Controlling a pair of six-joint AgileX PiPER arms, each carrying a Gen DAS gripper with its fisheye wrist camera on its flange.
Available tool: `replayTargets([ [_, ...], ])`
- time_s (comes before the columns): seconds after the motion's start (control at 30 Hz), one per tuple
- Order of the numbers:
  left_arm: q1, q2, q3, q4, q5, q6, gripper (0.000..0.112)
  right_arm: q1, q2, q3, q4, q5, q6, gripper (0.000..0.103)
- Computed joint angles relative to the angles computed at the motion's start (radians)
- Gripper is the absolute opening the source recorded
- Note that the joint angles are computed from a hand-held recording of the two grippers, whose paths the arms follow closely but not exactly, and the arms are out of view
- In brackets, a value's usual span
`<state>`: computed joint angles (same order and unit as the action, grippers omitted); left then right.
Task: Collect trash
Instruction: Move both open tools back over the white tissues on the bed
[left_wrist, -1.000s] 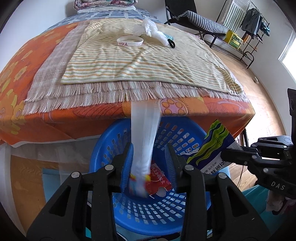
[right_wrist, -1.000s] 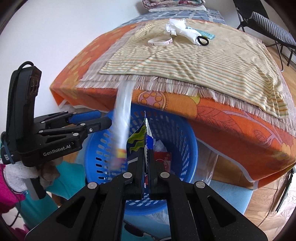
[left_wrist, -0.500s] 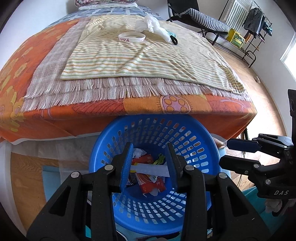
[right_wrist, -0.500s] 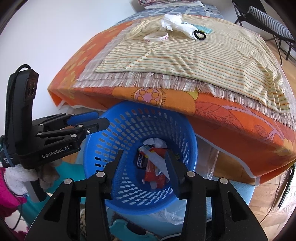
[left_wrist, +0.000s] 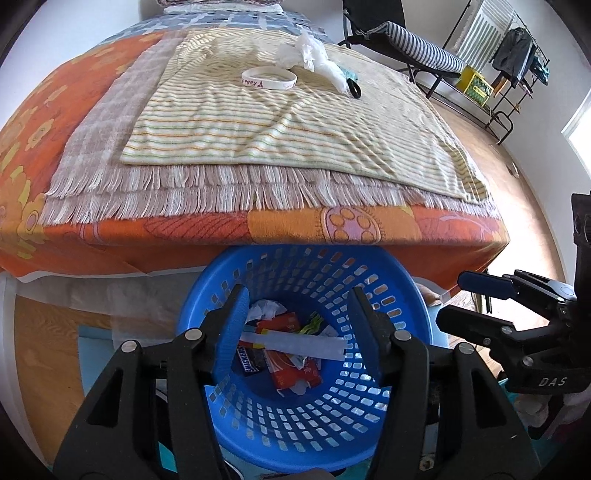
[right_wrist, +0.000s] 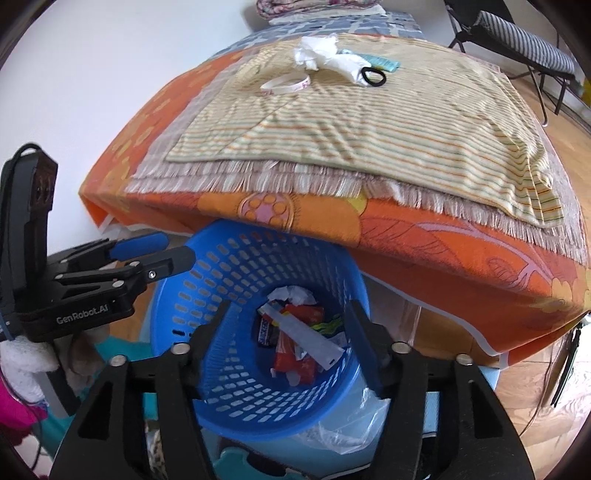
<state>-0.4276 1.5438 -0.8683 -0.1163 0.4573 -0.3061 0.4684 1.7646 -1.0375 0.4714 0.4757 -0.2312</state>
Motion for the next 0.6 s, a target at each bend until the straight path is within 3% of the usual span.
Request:
replayTargets([
  [0.1, 0.021, 0.013, -0.029, -0.034, 0.016, 0.035, 0.057, -0.028, 0.004, -0.012, 0.073, 0.006, -0.06, 0.07],
  [0.33, 0.079, 0.056, -0.153, -0.089, 0.08, 0.1, 0.057, -0.061, 0.026, -0.077, 0.013, 0.014, -0.007, 0.07],
  [0.6, 0.128, 0.159, -0.403, -0.068, 0.183, 0.147, 0.057, -0.131, 0.095, -0.21, 0.111, 0.062, -0.069, 0.071],
])
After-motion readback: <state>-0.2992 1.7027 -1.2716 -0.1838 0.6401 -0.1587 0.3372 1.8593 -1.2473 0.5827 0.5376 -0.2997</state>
